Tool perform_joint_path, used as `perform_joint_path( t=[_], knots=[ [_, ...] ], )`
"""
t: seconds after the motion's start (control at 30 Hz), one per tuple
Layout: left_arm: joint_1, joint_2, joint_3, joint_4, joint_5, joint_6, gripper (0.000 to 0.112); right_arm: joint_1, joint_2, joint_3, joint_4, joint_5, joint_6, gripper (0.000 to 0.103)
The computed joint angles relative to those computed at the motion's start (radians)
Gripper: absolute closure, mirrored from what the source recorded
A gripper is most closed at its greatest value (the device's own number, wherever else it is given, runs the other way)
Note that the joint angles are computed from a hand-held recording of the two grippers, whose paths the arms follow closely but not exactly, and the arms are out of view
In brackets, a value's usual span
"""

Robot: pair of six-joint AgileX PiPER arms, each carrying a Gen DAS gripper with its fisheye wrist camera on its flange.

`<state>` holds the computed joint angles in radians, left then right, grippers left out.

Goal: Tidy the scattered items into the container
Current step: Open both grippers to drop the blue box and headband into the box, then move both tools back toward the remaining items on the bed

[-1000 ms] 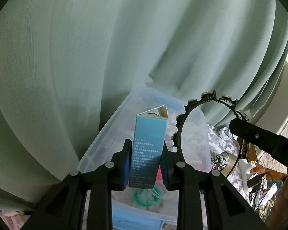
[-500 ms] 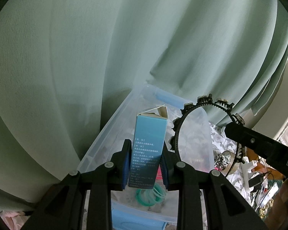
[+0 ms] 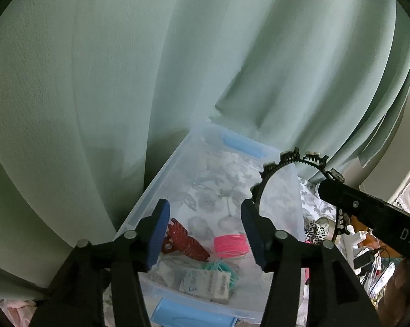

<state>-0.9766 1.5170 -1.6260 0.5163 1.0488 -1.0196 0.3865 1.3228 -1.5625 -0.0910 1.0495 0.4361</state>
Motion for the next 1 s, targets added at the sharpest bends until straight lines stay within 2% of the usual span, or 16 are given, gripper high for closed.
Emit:
perform_joint_path(
  t=[0.07,0.13,0.2,0.27,0.57,0.63,0.93,1.0],
  knots=[
    [-0.008,-0.004,-0.005,0.005,0.017,-0.009,0.05,-0.001,0.002,-0.004,0.007,0.007,-0.003,0.089],
    [-0.022,-0.011,-0.01,0.014,0.039,-0.024,0.049,-0.004,0.001,-0.003,0.019,0.008,-0.011,0.08],
    [-0.025,-0.01,-0.018,0.014,0.051,-0.024,0.048,-0.009,-0.011,0.012,0.044,-0.012,-0.029,0.055],
    [-0.024,-0.009,-0.026,0.012,0.059,-0.021,0.047,0.01,-0.022,0.019,0.024,-0.03,-0.022,0.049],
    [-0.026,0.002,-0.049,0.011,0.072,-0.012,0.047,0.025,-0.022,0.012,0.013,-0.012,-0.012,0.048],
    [0.0,0.04,-0.074,-0.003,0.051,0.004,0.047,0.032,-0.022,0.01,-0.001,-0.004,0.006,0.048],
    [0.007,0.083,-0.111,-0.008,0.049,0.013,0.047,0.03,-0.034,0.015,0.008,0.008,0.001,0.048],
    [0.018,0.101,-0.12,-0.014,0.035,0.017,0.043,0.031,-0.036,0.015,0.009,0.012,0.001,0.048]
  ],
)
